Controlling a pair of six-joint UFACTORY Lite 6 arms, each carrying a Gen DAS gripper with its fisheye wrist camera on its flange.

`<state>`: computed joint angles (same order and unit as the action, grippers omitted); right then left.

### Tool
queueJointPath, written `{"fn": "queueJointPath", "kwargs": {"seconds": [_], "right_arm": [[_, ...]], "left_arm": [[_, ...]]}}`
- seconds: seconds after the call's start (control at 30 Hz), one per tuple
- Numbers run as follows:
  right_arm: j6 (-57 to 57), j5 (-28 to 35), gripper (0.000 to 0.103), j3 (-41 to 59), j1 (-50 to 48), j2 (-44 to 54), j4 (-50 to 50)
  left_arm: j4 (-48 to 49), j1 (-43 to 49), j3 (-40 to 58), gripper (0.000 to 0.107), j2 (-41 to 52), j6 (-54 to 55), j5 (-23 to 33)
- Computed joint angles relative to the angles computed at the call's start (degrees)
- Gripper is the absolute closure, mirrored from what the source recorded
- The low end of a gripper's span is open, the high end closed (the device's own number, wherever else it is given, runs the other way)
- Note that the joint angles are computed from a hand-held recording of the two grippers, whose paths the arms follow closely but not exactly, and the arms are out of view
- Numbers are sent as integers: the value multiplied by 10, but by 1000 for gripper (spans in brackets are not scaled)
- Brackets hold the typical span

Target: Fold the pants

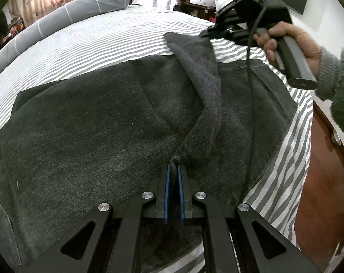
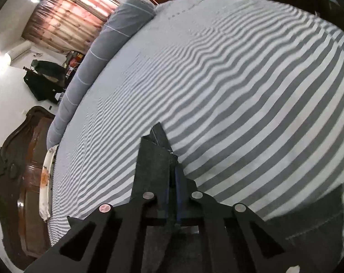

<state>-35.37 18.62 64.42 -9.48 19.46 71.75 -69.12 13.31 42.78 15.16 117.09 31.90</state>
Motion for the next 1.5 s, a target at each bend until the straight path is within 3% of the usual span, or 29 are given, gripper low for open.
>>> {"fn": "queueJointPath", "kwargs": {"seconds": [0.27, 0.47, 0.63, 0.83, 1.1, 1.2, 1.5], "right_arm": [[287, -21, 99, -107, -9, -195, -298], [519, 50, 99, -264, -45, -436, -550], [574, 114, 99, -405, -79, -582, -606], [658, 118, 100, -465, -64, -640, -664], [732, 124, 100, -455, -32, -638, -746], [761, 111, 100, -471, -21, -618, -764], [800, 54, 99, -482, -23, -523, -798]], "left_arm": [[20, -20, -20, 100, -46, -23, -18], [39, -35, -46, 100, -91, -20, -18], [37, -50, -83, 100, -113, 38, -44], [61, -39, -105, 100, -144, 59, -28], [179, 21, -28, 100, -121, -15, 109], [181, 17, -34, 100, -115, -6, 101], [116, -26, -79, 100, -78, 61, -6]]}}
